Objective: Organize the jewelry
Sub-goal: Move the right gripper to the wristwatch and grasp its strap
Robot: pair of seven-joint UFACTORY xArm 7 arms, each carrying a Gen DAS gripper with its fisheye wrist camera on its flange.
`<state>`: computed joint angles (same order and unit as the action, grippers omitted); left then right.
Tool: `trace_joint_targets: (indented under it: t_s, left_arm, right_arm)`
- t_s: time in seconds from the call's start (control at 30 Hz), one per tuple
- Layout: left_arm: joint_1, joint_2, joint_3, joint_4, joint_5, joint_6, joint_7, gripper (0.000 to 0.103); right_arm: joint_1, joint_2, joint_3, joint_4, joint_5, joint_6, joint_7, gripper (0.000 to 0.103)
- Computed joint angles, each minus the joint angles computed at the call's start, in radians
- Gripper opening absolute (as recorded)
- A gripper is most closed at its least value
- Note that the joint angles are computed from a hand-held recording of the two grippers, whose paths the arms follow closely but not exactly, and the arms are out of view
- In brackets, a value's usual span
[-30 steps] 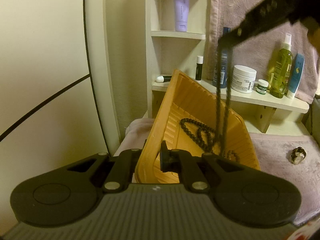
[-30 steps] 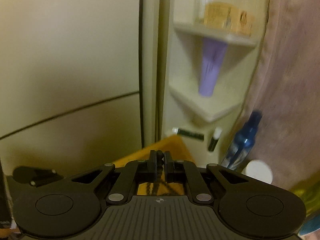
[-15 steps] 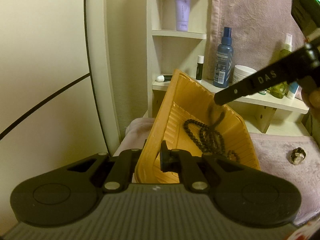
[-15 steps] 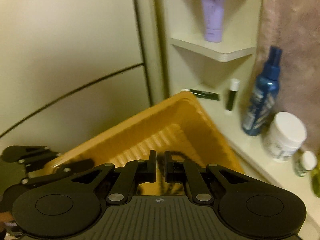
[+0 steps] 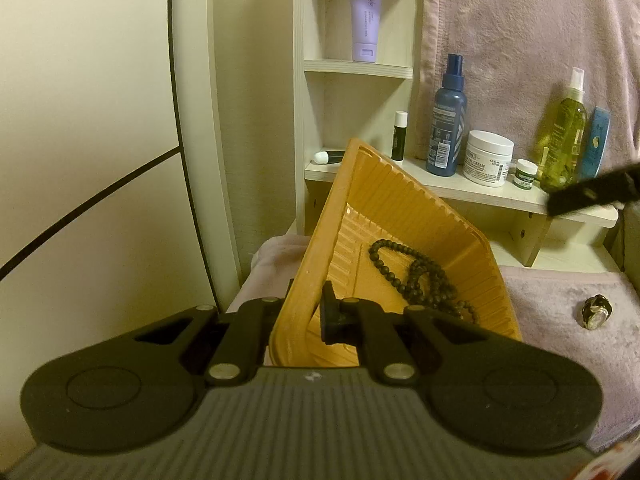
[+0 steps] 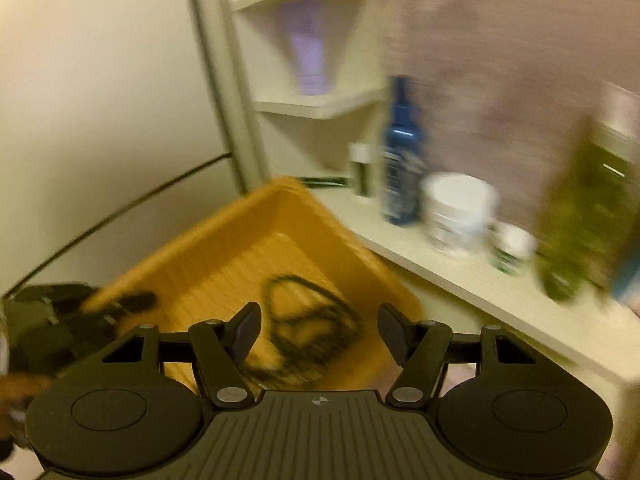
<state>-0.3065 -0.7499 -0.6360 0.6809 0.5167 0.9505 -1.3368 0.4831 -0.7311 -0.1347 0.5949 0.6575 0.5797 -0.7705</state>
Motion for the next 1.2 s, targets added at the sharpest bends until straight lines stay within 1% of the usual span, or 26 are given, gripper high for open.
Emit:
trace_joint_targets:
  t_s: [0.07,0.23,0.37,0.5,0.6,0.7,0.83,0.97,1.03,1.1,1.2]
  left_arm:
    - [-0.001,0.0,0.001,-0.001,0.001,-0.001,0.0,0.007]
    - [0.0,0.004,-0.001,0.002,0.005,0.003,0.001,0.007]
    - [-0.002,0.005,0.001,0.003,0.006,0.004,0.005,0.007]
    - [-0.002,0.009,-0.001,0.007,0.01,0.009,0.007,0.007]
    - [-0.003,0.011,-0.001,0.009,0.011,0.012,0.008,0.007]
    - [-0.005,0.012,-0.001,0.009,0.012,0.014,0.009,0.007]
    - [-0.006,0.014,0.001,0.01,0.014,0.013,0.008,0.007]
    - [-0.008,0.014,0.002,0.01,0.015,0.013,0.009,0.007]
    - [-0.008,0.013,0.002,0.009,0.015,0.014,0.009,0.007]
    - [-0.009,0.012,0.004,0.008,0.014,0.013,0.01,0.007]
    - [-0.009,0.012,0.004,0.007,0.014,0.013,0.01,0.007]
  right_arm:
    - [-0.062,-0.064,0.007,-0.062,-0.027,-0.018,0.034,0.065]
    - [-0.202,-0.217,-0.003,-0.204,-0.116,-0.051,0.141,0.065]
    - [-0.291,-0.312,-0.02,-0.31,-0.199,-0.084,0.205,0.065]
    - [-0.346,-0.373,-0.037,-0.409,-0.271,-0.135,0.238,0.065]
    - [-0.357,-0.39,-0.059,-0.461,-0.313,-0.175,0.241,0.065]
    - [-0.348,-0.404,-0.084,-0.482,-0.329,-0.18,0.252,0.065]
    - [-0.327,-0.391,-0.071,-0.502,-0.344,-0.223,0.28,0.065]
    - [-0.318,-0.36,-0.015,-0.513,-0.344,-0.271,0.395,0.065]
    - [-0.3,-0.342,0.003,-0.517,-0.345,-0.297,0.453,0.065]
    - [-0.28,-0.314,0.019,-0.518,-0.353,-0.331,0.506,0.065]
    - [-0.257,-0.252,0.043,-0.514,-0.365,-0.409,0.587,0.065]
